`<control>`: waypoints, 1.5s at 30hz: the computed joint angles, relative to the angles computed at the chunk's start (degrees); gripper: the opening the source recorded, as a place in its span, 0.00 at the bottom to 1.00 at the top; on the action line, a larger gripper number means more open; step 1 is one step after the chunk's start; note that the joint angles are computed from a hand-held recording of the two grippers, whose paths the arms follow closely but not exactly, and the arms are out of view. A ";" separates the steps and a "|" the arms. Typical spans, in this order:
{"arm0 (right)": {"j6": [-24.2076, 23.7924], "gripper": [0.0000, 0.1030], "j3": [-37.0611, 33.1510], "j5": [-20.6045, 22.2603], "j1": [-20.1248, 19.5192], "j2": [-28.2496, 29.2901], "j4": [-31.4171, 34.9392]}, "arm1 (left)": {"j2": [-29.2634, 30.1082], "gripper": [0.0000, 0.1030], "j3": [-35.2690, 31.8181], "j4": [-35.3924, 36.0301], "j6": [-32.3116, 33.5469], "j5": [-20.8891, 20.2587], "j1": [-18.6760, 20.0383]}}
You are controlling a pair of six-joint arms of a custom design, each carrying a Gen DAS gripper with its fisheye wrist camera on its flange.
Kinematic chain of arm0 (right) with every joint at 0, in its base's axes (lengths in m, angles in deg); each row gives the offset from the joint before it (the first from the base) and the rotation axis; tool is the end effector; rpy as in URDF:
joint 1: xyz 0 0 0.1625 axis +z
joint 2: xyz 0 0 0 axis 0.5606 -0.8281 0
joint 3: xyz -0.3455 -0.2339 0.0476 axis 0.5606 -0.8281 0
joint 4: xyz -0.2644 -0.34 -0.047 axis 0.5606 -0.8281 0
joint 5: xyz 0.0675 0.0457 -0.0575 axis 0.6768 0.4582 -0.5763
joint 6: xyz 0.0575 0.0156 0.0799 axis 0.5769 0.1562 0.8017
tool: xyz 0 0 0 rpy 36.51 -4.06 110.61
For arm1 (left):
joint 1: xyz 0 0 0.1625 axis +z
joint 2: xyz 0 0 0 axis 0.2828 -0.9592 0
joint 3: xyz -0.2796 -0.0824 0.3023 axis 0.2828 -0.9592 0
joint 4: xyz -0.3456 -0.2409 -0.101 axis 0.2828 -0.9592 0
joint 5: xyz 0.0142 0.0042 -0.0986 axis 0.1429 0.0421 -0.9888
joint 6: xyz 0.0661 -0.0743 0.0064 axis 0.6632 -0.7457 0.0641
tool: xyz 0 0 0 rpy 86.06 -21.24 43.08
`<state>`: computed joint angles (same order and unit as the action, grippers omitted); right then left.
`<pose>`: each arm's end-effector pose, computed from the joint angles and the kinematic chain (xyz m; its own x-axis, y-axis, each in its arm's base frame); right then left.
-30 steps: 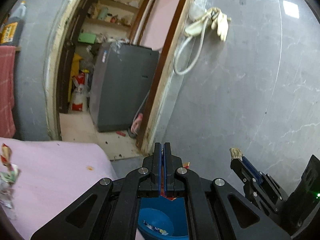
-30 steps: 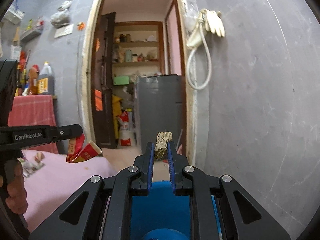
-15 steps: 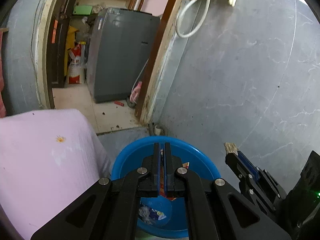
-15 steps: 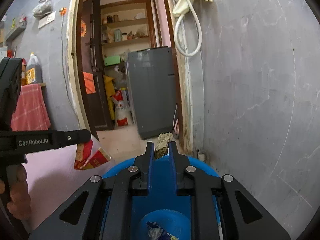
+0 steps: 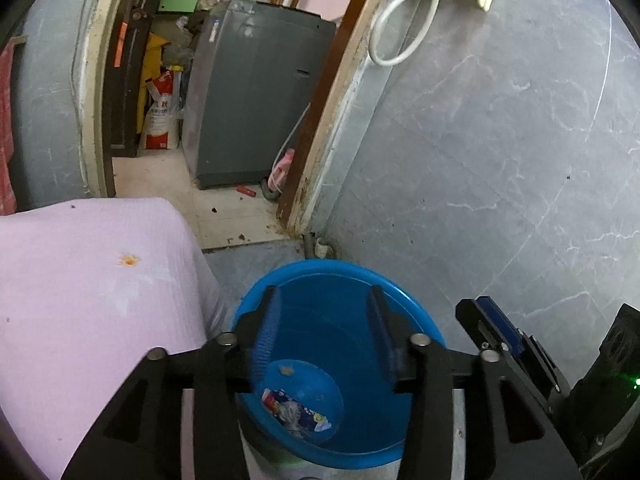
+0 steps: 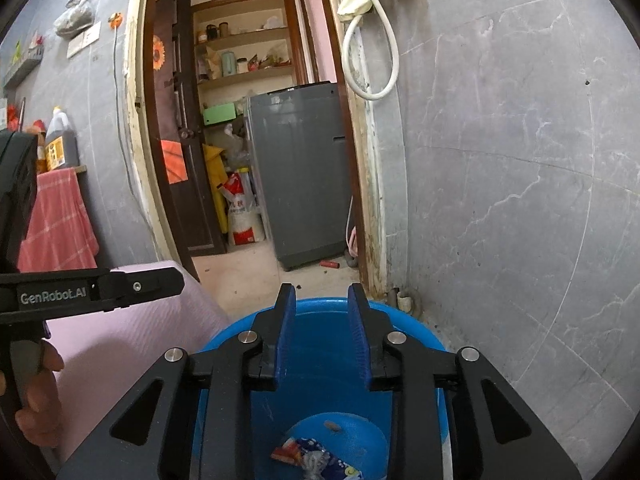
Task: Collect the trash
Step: 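Carry both items to the blue basin and open both tools to release them, then return both tools to the table and lower the left tool onto the yellow packet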
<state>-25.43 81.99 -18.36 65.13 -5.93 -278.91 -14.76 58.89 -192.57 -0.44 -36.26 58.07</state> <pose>0.2155 -0.5727 -0.1235 -0.7783 -0.3376 0.5294 -0.6277 0.4026 -0.6662 0.0262 -0.5808 0.1980 -0.8818 0.0302 -0.4706 0.3821 0.6306 -0.6756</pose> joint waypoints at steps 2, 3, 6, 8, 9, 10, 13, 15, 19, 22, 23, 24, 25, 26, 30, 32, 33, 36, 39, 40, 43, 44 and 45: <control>-0.06 0.29 0.27 0.51 0.31 -0.20 -0.51 | -0.98 0.51 0.96 -1.44 0.27 0.57 -0.33; 0.11 0.33 0.54 0.93 0.38 -0.34 -0.70 | -1.54 0.54 1.52 -2.38 0.41 1.00 -0.55; 0.53 0.49 1.37 2.05 1.11 -0.88 -2.18 | -3.69 0.77 4.05 -7.53 1.12 1.16 -0.97; 0.74 0.54 2.08 2.96 1.89 -1.49 -2.97 | -5.30 0.95 5.73 -11.57 2.13 1.76 -1.56; 0.73 0.64 2.40 3.12 2.47 -1.73 -3.61 | -6.26 0.97 6.76 -13.90 3.13 1.95 -1.84; 0.79 0.77 2.85 3.72 3.08 -1.98 -4.36 | -7.40 0.98 7.89 -16.49 4.54 2.00 -2.07; 0.41 0.85 4.00 5.32 5.08 -2.84 -4.92 | -11.21 0.98 10.38 -19.90 7.06 3.63 -2.95; -0.45 0.92 4.40 6.18 6.55 -3.16 -4.78 | -14.59 0.98 12.49 -22.21 8.67 5.28 -3.70; -2.01 1.00 4.46 8.35 9.86 -2.94 -4.69 | -19.94 0.98 16.43 -28.90 13.33 8.52 -5.51; -1.69 1.00 4.25 9.78 12.19 -2.54 -3.55 | -24.87 0.98 18.90 -31.76 16.84 12.45 -7.30; -1.27 1.00 4.08 10.29 12.88 -2.34 -3.14 | -26.37 0.99 19.82 -32.42 17.80 13.44 -7.76; -0.86 1.00 3.87 10.73 13.60 -1.96 -2.93 | -28.19 0.98 20.70 -33.25 19.30 14.63 -8.27; -0.36 1.00 3.50 11.05 14.41 -1.54 -2.66 | -29.36 0.99 21.46 -34.33 20.64 15.71 -8.63; 0.23 1.00 3.17 11.36 14.99 -1.17 -2.34 | -31.27 0.99 22.25 -35.26 22.44 17.39 -9.17; 2.41 1.00 1.26 12.13 17.01 0.53 0.23 | -38.67 0.99 26.48 -34.88 25.37 19.76 -9.23; 2.88 1.00 -0.04 11.96 17.94 1.67 1.47 | -41.24 0.99 28.07 -35.68 27.51 21.52 -9.08; 2.91 1.00 -0.51 12.09 18.15 2.28 1.84 | -42.92 0.99 29.07 -34.83 27.85 21.86 -8.58; 3.40 1.00 -2.36 11.52 19.01 3.94 4.09 | -44.86 0.99 30.60 -33.68 27.31 22.08 -6.01; 3.36 1.00 -3.63 11.63 19.42 5.47 5.81 | -45.43 0.99 31.79 -33.81 27.07 21.65 -2.76; 2.99 1.00 -4.14 11.46 19.57 5.99 6.49 | -45.29 0.99 31.93 -33.39 26.36 21.23 -1.23; 1.72 1.00 -5.78 11.25 19.92 7.33 9.84 | -45.55 0.98 31.82 -29.37 22.36 19.38 3.15; 1.35 1.00 -6.40 11.02 20.03 7.68 11.43 | -45.47 0.98 31.29 -27.61 20.82 18.55 4.82; 1.03 1.00 -6.87 10.69 20.14 7.99 12.53 | -45.26 0.98 30.79 -26.30 19.53 18.00 6.12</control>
<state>-24.40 75.12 -7.66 85.27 2.05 -266.39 -60.01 89.68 -218.86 19.09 -18.26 64.19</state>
